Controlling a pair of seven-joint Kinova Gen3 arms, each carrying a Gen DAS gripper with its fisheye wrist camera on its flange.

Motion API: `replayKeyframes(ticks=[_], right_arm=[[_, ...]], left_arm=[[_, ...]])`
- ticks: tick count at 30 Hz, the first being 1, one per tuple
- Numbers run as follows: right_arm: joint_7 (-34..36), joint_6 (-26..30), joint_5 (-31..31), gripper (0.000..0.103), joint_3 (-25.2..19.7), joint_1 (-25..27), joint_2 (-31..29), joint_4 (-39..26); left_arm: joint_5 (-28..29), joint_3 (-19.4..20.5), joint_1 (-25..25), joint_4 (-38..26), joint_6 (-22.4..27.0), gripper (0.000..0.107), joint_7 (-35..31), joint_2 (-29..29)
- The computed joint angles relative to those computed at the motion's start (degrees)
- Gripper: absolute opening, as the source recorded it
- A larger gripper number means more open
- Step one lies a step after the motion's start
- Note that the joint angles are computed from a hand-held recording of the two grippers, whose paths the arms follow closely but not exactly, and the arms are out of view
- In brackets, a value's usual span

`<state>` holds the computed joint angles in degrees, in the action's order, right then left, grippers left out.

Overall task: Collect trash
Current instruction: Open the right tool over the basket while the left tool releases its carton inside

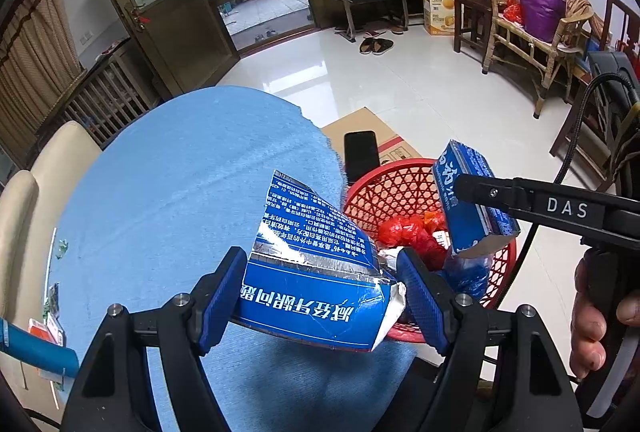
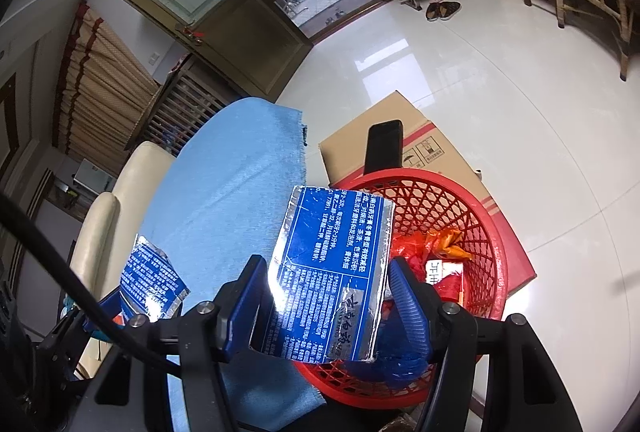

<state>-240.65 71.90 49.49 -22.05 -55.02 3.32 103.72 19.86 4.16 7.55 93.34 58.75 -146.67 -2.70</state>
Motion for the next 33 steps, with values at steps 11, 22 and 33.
replayKeyframes(ticks=[11,22,33], right_arm=[[-4.6,-2.6,-1.6,0.068,-0.7,1.5,-2.0,3.3],[-6.9,-1.4,-2.1,0.069,-1.7,2.1,-2.3,3.6],[-5.6,1.0,-1.5,0.069,-1.8,1.3,-1.8,1.8]], left_arm=[[4.1,0.4,-0.4,-1.8,4.4,0.079,-1.6,2.6],[6.4,0.4,-1.4,-2.5,7.2,0.079,-3.4,3.4],[8.5,-1.6,-4.1,-1.7,4.9,0.079,-3.8,1.5]])
